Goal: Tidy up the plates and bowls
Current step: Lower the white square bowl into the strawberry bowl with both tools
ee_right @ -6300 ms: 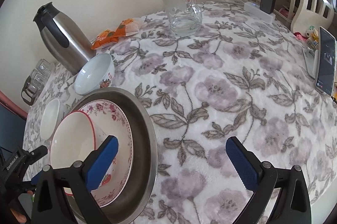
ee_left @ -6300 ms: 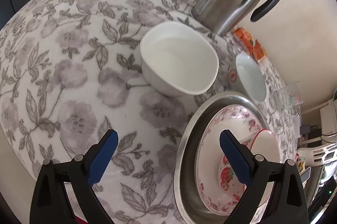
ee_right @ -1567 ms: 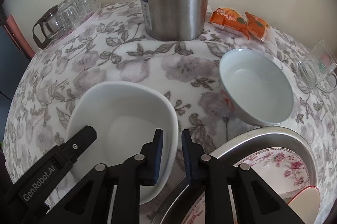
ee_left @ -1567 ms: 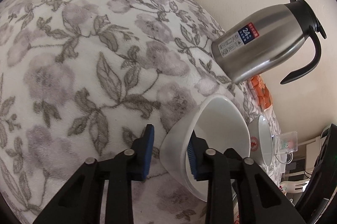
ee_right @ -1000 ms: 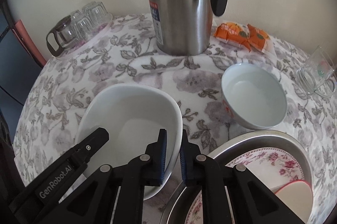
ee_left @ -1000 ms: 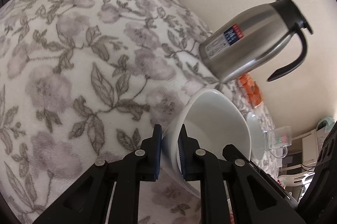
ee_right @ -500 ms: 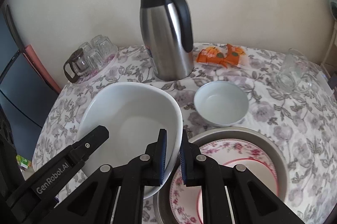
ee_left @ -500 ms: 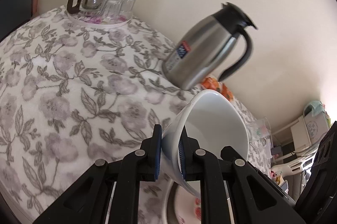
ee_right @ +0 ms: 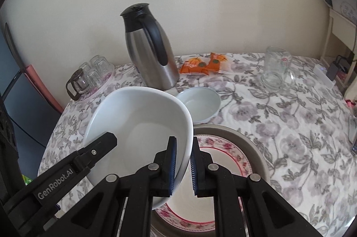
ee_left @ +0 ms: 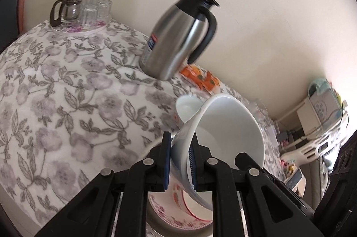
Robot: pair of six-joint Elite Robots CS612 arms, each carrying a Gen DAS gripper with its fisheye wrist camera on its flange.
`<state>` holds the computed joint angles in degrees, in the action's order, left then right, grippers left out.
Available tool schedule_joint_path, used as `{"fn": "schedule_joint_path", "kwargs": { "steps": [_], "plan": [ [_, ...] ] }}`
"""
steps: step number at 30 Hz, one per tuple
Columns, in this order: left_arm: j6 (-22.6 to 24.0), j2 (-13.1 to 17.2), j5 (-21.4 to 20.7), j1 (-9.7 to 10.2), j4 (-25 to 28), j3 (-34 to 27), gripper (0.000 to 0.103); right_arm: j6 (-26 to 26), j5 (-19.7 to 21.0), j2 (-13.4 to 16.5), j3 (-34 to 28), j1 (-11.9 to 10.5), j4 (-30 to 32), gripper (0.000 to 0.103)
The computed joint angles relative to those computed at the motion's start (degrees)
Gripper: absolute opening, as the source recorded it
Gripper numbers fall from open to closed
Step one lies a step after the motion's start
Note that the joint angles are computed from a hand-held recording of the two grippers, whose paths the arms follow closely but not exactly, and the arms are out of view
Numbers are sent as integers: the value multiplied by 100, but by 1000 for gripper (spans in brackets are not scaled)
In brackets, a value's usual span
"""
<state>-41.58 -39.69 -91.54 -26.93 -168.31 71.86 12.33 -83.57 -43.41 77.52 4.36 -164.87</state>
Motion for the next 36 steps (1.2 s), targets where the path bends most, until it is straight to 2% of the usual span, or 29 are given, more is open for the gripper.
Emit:
{"fn": "schedule_joint_path", "kwargs": {
  "steps": [10, 14, 19, 36],
  "plan": [
    [318, 33, 12, -200, 381, -103, 15, 319, 176, -123, 401, -226, -141, 13],
    [350, 102, -70, -242, 633, -227, 15, 385, 129, -126, 440, -275, -32, 13],
    [467, 134, 95, -320, 975, -316, 15, 461, 203, -85, 426, -320, 229, 13],
    [466, 251, 99, -343, 1606, -499, 15, 435, 244, 6, 311, -325, 588, 13]
  ]
}}
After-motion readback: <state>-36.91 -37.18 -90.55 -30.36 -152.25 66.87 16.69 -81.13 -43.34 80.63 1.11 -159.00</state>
